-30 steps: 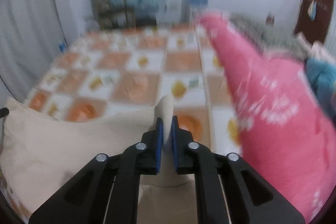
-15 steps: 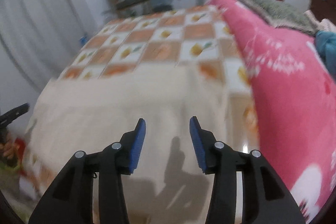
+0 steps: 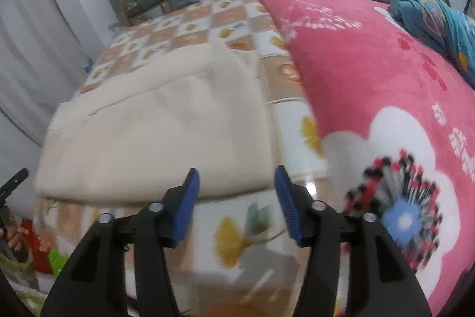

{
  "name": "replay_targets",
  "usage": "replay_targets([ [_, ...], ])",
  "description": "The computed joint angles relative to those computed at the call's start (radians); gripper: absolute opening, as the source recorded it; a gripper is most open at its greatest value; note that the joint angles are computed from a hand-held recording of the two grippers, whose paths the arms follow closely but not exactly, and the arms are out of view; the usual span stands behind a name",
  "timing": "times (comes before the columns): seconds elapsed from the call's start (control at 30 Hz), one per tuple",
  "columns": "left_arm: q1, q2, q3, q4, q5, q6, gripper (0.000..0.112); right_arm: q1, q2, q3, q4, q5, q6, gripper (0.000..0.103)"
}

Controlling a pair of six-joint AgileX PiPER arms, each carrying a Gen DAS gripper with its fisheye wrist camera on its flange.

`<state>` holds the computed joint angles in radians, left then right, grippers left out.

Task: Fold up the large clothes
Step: 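Pull both open tools back from the folded jacket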

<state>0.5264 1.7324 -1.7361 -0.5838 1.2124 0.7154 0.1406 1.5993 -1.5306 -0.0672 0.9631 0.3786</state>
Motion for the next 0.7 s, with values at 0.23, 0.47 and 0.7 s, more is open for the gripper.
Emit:
replay_targets([
  [0.23,-0.103,-0.178,0.179,0.078,-0.097,-0.137,0.094,0.319,-0.060,0.056,-0.285,0.002,0.304,0.090],
  [0.47,-0.292,-0.281,0.281,0.428,-0.238,-0.456,0.094,0.537,0.026,-0.045,-0.545,0.138,0.487,0.096],
  [0.7,-0.372,-0.294,0.300,0.541,-0.183,-0.526,0.094,0.552,0.091,-0.133,-0.488,0.196,0.496,0.097],
])
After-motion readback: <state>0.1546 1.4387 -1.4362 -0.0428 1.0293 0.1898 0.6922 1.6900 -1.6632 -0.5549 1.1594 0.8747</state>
